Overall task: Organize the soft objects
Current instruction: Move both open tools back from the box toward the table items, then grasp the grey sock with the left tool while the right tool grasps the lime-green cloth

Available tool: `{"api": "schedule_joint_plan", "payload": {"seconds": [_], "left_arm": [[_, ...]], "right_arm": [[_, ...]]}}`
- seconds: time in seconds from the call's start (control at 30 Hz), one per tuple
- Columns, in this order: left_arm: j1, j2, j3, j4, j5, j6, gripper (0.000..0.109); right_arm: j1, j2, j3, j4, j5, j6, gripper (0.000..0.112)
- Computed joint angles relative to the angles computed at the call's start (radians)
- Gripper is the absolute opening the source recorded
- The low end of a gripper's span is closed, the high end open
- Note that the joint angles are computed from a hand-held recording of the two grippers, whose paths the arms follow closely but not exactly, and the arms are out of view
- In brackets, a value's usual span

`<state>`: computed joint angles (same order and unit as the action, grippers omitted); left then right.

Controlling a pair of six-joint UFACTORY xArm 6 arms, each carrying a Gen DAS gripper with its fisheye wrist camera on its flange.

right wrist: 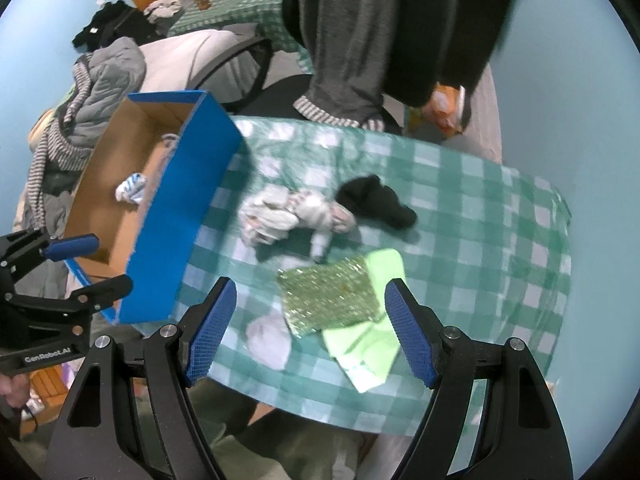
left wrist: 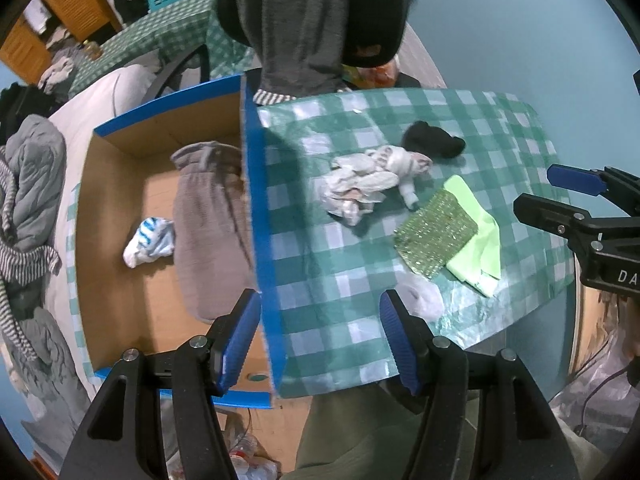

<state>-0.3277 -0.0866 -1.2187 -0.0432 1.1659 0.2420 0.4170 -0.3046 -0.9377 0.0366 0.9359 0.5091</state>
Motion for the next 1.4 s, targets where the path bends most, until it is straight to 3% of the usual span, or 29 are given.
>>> {"api": "schedule_joint_plan", "payload": {"seconds": [0.17, 0.5, 1.17, 1.4], "left_arm": [[-0.039, 0.004, 0.018, 0.006, 0.006, -0.001, 0.064], [-0.095, 0.012, 0.077, 0.012, -0.004, 0.006, 0.068], [-0.118, 0.081, 0.116, -0.025, -0.031, -0.036, 0.069], [-0.126, 0.083, 0.125, -0.042, -0.034, -0.046, 0.076]], "right_arm": [[-0.016, -0.063, 0.083, -0.001, -0.007, 0.02, 0.083], [-0.008, -0.118, 0.232, 0.022, -0.046, 0.032, 0.083], [0.017, -0.044, 0.357, 0.044, -0.167, -0.01, 0.083], [0.035, -0.004, 0.36, -0.009, -0.185, -0.011, 0.083]]}}
